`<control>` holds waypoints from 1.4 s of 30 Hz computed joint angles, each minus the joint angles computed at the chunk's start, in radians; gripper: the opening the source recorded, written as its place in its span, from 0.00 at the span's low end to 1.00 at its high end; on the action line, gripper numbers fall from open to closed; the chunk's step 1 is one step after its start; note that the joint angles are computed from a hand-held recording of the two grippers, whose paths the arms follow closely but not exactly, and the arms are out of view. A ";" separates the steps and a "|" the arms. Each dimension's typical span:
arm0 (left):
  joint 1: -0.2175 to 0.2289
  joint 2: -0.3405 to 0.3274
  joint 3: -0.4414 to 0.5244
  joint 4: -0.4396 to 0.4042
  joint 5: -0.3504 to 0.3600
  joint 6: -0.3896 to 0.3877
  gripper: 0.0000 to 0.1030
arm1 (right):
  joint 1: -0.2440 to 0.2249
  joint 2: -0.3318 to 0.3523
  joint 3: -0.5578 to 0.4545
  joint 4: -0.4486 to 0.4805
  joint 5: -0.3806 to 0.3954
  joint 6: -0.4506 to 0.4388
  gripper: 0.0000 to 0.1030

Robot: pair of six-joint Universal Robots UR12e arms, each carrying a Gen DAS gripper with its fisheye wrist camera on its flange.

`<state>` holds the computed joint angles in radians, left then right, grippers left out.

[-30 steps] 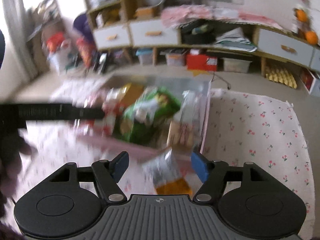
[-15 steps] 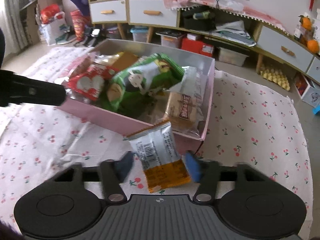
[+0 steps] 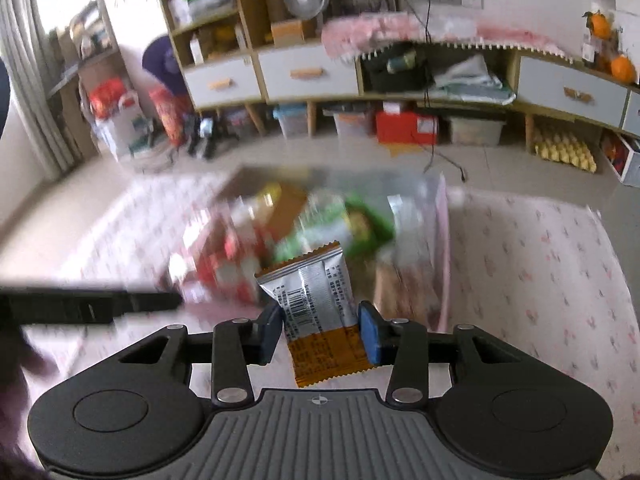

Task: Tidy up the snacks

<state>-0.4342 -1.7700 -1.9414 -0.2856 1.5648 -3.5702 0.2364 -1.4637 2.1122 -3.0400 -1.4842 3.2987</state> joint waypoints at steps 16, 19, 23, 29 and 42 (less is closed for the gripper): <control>0.014 0.008 -0.006 -0.005 -0.012 -0.011 0.77 | 0.004 0.052 -0.088 -0.040 -0.015 0.089 0.68; 0.012 0.012 -0.007 -0.006 -0.017 -0.014 0.78 | 0.009 0.036 -0.078 -0.022 -0.038 0.084 0.68; 0.001 0.017 -0.008 0.000 0.002 -0.013 0.85 | 0.016 0.004 -0.054 0.001 -0.064 0.077 0.69; -0.017 0.037 -0.012 -0.027 0.071 -0.044 0.94 | 0.043 -0.051 -0.015 0.021 -0.130 0.066 0.79; -0.058 0.092 -0.020 -0.168 0.199 -0.038 0.99 | 0.087 -0.117 0.030 0.130 -0.250 0.240 0.92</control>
